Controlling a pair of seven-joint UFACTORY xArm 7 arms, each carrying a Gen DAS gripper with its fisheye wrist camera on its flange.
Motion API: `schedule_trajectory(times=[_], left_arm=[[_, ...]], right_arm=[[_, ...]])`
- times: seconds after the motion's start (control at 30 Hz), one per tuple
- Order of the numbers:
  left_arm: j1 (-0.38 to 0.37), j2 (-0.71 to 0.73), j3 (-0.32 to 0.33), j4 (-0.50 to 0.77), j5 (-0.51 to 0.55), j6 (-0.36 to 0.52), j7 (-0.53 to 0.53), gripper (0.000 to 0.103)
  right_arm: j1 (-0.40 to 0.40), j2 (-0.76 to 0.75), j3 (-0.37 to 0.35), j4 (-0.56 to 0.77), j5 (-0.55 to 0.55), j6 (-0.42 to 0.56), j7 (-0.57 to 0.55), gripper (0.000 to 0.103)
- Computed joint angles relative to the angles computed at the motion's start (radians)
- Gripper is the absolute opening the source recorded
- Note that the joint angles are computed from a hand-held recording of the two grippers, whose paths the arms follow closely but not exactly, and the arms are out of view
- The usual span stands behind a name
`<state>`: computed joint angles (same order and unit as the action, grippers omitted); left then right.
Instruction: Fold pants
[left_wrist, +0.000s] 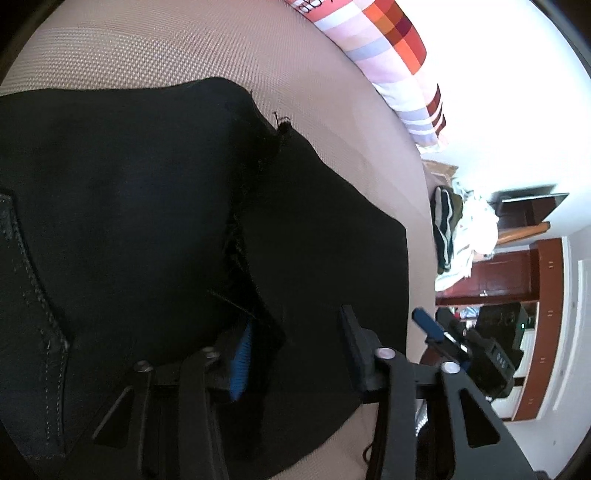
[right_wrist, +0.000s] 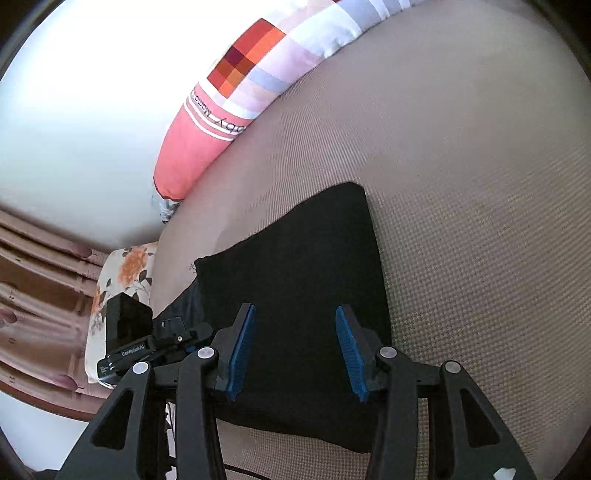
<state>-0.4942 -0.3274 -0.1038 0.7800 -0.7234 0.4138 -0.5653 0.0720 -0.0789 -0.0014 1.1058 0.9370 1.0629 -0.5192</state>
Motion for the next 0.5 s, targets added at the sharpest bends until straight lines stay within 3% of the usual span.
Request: schedule_trajectory(times=[0.07, 0.17, 0.37, 0.5], left_arm=[[0.015, 0.010, -0.016, -0.003, 0.028, -0.011, -0.037, 0.014], [0.032, 0.004, -0.038, -0.010, 0.074, -0.020, -0.099, 0.008], [0.118, -0.006, -0.132, 0.060, 0.411, 0.083, -0.317, 0.007], [0.124, -0.042, -0.137, 0.068, 0.503, 0.118, -0.375, 0.006]], right_arm=[[0.004, 0.000, 0.005, -0.007, -0.007, -0.004, 0.004, 0.043], [0.009, -0.007, 0.007, -0.018, -0.010, -0.004, 0.003, 0.043], [0.024, -0.020, 0.016, -0.027, -0.050, -0.046, 0.018, 0.043], [0.037, -0.034, 0.026, -0.037, -0.106, -0.102, 0.039, 0.043]])
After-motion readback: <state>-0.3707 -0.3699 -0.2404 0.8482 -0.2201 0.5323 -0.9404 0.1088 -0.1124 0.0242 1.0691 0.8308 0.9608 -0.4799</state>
